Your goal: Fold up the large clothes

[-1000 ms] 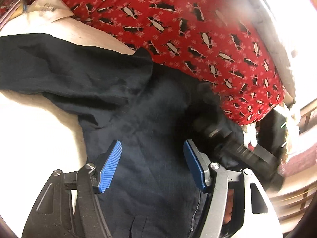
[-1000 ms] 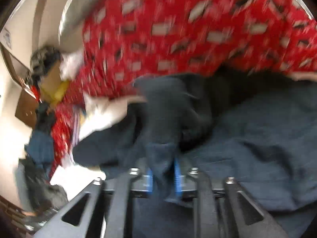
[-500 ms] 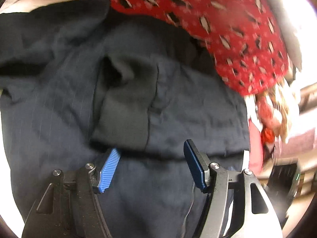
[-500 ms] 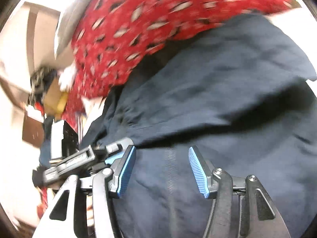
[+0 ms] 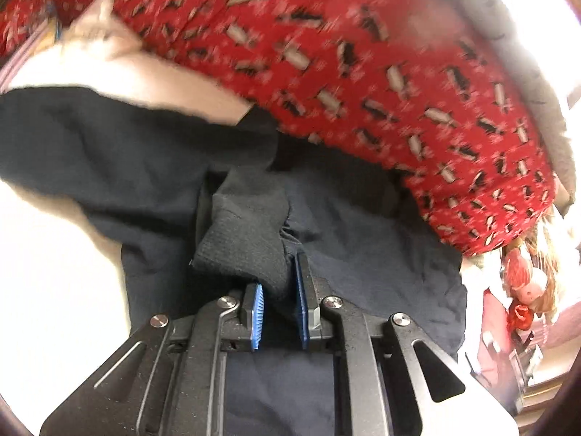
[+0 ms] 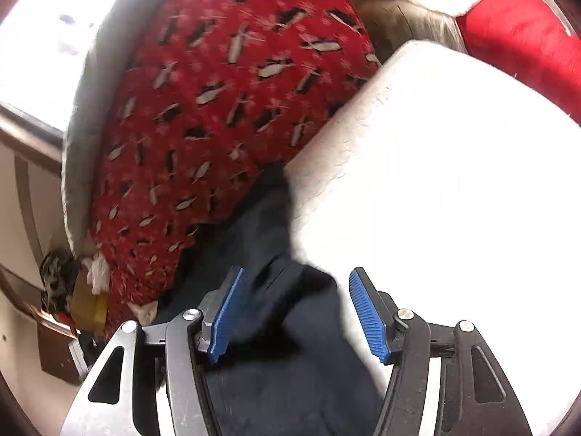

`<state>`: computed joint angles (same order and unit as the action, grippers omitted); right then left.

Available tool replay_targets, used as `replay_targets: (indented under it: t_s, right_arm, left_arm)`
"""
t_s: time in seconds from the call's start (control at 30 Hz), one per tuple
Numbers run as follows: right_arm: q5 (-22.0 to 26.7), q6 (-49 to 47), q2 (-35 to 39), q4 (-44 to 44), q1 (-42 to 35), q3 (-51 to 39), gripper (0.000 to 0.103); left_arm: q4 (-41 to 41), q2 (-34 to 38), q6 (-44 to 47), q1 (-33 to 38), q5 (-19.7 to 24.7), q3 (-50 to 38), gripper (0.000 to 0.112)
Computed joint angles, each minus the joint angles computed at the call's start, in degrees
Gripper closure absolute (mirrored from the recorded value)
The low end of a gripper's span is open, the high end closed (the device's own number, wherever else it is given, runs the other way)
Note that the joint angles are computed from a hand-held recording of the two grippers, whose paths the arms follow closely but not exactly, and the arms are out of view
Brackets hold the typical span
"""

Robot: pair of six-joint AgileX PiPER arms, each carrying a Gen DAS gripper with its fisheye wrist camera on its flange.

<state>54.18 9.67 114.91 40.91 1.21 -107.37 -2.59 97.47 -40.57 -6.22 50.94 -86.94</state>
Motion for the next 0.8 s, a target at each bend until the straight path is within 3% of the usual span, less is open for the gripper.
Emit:
replay_targets:
  t_s: [0.1, 0.17, 0.23, 0.33, 0.4, 0.5, 0.53, 0.6, 0.67, 0.73, 0.8]
  right_arm:
    - [3.27, 1.91, 7.88, -0.65, 1.67, -9.91, 0.042]
    - [9.07, 2.84, 12.89, -1.93, 2.3, -17.58, 0.042]
    - [9.6, -1.31, 13.77, 1.2, 2.65, -19.06, 0.087]
    - [-2.7, -9.17, 3.12, -0.29, 3.15, -6.49, 0.098]
    - [-6.03, -9.45, -0.12, -1.39, 2.5, -1.29, 0.101]
    - [2.48, -2.6, 4.08, -11.42, 2.3, -3.41, 0.103]
    - [3.48, -2.58, 4.43, -11.76, 2.1, -3.03, 0.103]
    - [0.16, -3.93, 0.6, -7.53, 0.82, 1.26, 0.102]
    - [-3.91, -8.96, -2.61, -1.22, 0.64, 3.31, 0.098]
    - [-4.21, -10.43, -2.89, -1.88, 2.88, -1.27, 0.097]
    - [-1.64, -8.85, -0.02, -6.72, 5.94, -8.98, 0.085]
  left_arm:
    - [-0.1, 0.56, -0.85, -0.15, 0.64, 0.61, 0.1]
    - [0.13, 0.75, -1.57, -0.51, 1.31, 0.11, 0.1]
    - [0.85, 0.71, -1.56, -0.98, 1.84, -0.88, 0.1]
    - [3.21, 1.94, -2.1, -2.39, 2.77, -2.64, 0.099]
    - [3.65, 4.42, -1.34, -3.19, 3.8, -3.44, 0.099]
    - [1.81, 9.57, 2.98, -4.22, 8.45, -5.81, 0.099]
    - [2.22, 8.95, 3.71, -4.68, 7.71, -4.64, 0.098]
    - [3.98, 5.19, 4.62, -5.73, 5.96, -1.01, 0.098]
    - [-0.6, -0.35, 6.5, -3.94, 2.39, 4.22, 0.098]
    - [-8.02, -6.48, 9.41, -0.81, -3.86, 10.15, 0.094]
    - [-11.21, -7.41, 11.46, 0.96, -4.93, 10.31, 0.088]
